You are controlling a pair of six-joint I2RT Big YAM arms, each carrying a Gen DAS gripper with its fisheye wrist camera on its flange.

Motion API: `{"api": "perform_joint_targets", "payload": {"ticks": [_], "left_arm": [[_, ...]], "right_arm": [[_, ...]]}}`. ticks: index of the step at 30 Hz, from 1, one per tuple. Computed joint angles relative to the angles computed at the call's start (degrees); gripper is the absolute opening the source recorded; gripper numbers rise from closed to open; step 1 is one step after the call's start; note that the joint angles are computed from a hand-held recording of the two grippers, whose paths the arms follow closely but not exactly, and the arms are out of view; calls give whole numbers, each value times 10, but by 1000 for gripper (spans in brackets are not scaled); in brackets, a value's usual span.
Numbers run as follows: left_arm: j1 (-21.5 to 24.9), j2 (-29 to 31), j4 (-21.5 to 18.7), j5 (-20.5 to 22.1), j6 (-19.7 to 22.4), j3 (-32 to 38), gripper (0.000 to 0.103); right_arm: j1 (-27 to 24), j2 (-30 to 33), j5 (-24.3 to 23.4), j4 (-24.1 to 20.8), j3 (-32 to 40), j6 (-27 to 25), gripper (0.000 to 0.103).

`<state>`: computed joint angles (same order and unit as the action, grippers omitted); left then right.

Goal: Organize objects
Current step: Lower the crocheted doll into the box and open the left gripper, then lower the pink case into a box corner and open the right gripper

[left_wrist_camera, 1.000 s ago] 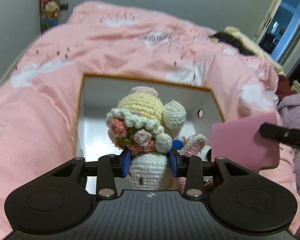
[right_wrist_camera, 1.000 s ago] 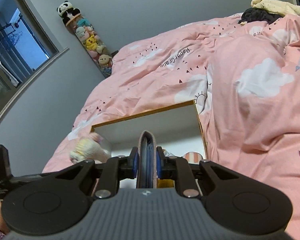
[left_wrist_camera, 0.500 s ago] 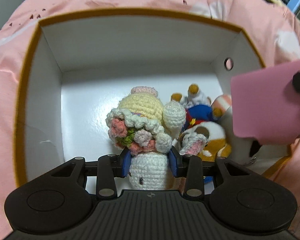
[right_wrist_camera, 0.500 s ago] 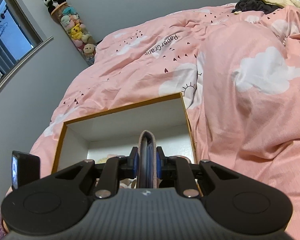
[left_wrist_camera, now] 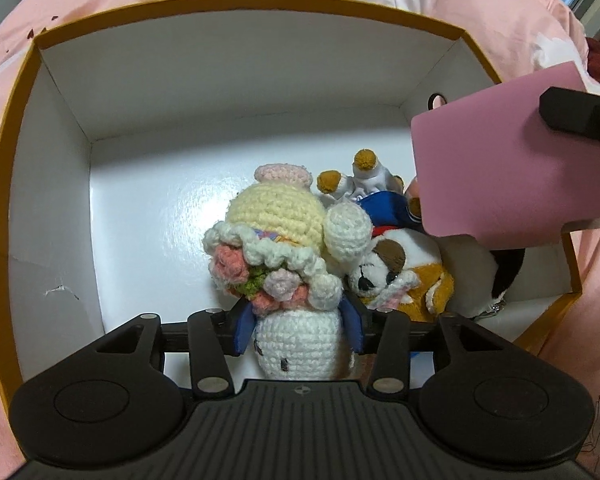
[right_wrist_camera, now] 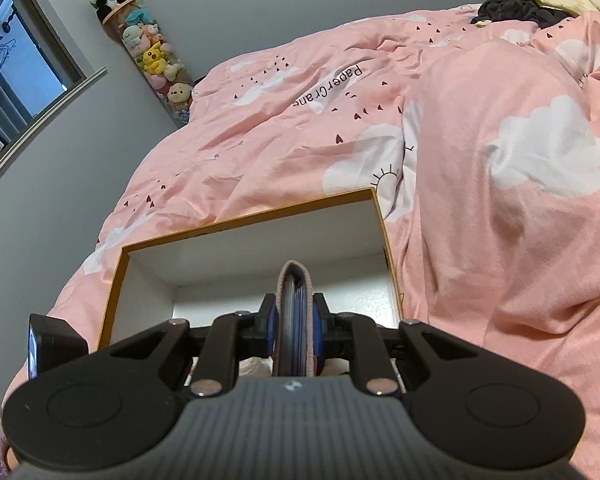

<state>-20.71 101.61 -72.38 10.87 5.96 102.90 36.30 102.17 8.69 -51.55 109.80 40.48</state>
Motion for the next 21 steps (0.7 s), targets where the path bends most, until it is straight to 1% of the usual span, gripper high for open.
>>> {"api": "perform_joint_targets", "payload": {"ticks": [2,5,10,12,13,15,17,19,21], "left_arm": [[5,-10,7,8,-1,-12,54],[12,-28,21,16,-8,-32,59],[24,-59,33,15,-18,-58,59],[33,-60,34,26,-23,-43,59],[34,-53,29,28,-31,-24,59],[41,-60,35,29,-44,-16,59],[47,-70,55,22,-61,-17,59],[52,-79,71,9,-73,-14,58],[61,-94,85,-1,-81,-21,54]], "right_arm": [[1,-1,-2,1,0,1,19],[3,-2,-3,3,-1,1,19],[7,-8,-2,5,-3,-1,19],[9,-10,-3,8,-4,-5,19],[10,-10,-6,8,-3,-4,19],[11,-11,-23,17,-3,-3,19],[13,-10,-48,28,0,-3,19],[15,0,-80,35,12,-7,19],[18,17,-115,33,35,-13,19]]}}
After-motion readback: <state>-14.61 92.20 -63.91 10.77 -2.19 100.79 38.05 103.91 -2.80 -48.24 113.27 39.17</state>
